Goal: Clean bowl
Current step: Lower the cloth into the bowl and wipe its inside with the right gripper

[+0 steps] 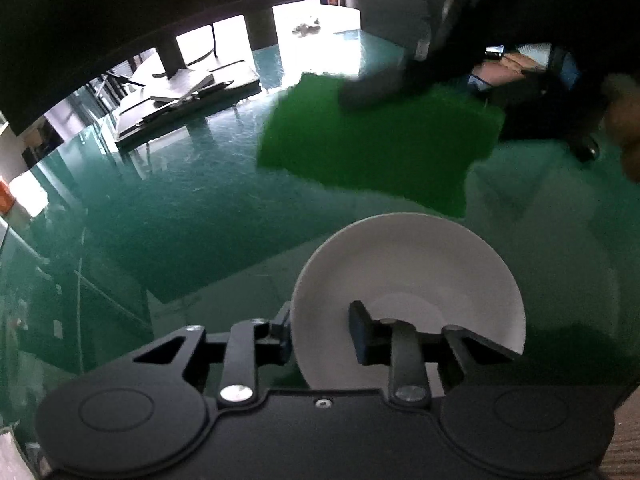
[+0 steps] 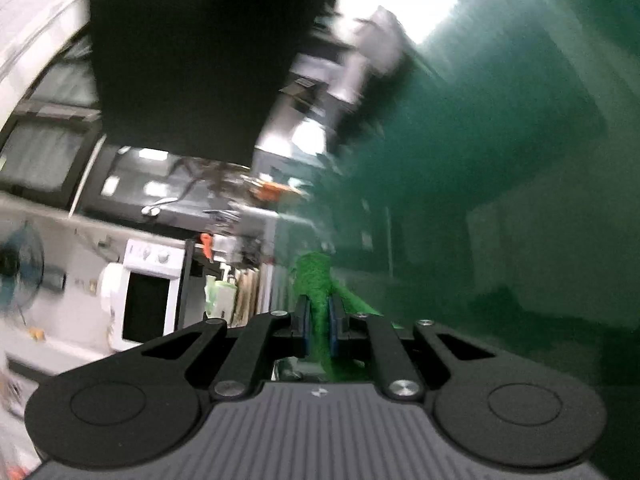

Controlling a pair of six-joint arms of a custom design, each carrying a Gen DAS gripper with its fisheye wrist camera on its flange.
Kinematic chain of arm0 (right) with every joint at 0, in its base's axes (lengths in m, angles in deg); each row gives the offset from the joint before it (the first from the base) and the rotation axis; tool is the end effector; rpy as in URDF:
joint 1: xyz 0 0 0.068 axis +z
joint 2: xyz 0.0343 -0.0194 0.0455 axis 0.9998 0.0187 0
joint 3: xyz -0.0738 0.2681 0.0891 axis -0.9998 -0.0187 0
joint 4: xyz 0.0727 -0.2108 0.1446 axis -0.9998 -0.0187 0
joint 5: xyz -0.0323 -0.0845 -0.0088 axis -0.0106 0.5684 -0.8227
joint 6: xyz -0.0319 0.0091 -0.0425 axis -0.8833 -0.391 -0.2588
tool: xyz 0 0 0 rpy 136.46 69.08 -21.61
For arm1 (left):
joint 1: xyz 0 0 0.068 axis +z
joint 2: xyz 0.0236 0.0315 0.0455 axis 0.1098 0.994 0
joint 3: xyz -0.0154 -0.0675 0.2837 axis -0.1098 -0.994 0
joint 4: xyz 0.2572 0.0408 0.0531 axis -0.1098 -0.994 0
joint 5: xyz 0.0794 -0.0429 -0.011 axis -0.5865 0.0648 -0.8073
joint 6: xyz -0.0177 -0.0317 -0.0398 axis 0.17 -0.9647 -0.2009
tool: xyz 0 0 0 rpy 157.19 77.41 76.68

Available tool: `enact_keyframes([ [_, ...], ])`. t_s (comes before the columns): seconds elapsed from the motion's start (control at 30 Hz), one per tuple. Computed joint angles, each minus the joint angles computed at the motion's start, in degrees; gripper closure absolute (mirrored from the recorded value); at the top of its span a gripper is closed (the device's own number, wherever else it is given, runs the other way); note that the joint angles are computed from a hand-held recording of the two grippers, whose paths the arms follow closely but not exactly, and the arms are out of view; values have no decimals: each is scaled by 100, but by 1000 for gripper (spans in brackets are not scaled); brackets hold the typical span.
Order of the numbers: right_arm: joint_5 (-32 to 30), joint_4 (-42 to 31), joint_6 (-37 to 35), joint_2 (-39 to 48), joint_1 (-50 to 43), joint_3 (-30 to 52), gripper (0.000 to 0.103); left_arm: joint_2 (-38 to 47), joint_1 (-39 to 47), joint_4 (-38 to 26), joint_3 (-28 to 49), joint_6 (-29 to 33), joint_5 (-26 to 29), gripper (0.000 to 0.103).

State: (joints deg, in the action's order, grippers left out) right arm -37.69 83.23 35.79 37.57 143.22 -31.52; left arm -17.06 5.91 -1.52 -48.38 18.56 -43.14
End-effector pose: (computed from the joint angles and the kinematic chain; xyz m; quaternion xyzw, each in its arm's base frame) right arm 0.1122 0.1300 0.1646 0.3138 0.7483 0.4499 0.3730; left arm 0.2092 -0.0176 0.1985 0.5036 0.8140 -0.1154 0.2657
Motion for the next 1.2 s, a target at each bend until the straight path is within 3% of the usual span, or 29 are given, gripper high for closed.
enact_keyframes([
  [0.17, 258, -1072, -1455, 527, 176, 909, 93, -166, 551, -536, 74, 329, 323, 76],
  [0.33, -678, -227, -1716, 1563, -183, 1062, 93, -244, 557, -301, -221, 334, 203, 76],
  [0.5, -1561, -299, -2082, 2235, -437, 1438, 93, -190, 578, -184, -263, 115, 248, 76],
  [0.6, -1280, -643, -2399, 2264, -134, 1653, 96, -266, 536, -94, -326, -5, 200, 76],
  [0.77, -272, -1463, -2517, 2161, 305, 1914, 98, -319, 489, -17, -374, -88, 160, 76],
  [0.9, -295, -1477, -2364, 2073, 319, 1849, 93, -352, 458, 53, -416, -100, 143, 76],
  [1.07, -1300, -999, -3028, 2471, 296, 2036, 94, -370, 401, 101, -442, -116, 110, 76],
  [1.1, -1277, -1031, -2996, 2468, 290, 2042, 99, -372, 413, 94, -445, -109, 119, 76],
  [1.2, -927, -1105, -2647, 2268, 223, 1888, 99, -341, 409, 83, -439, -124, 143, 76],
])
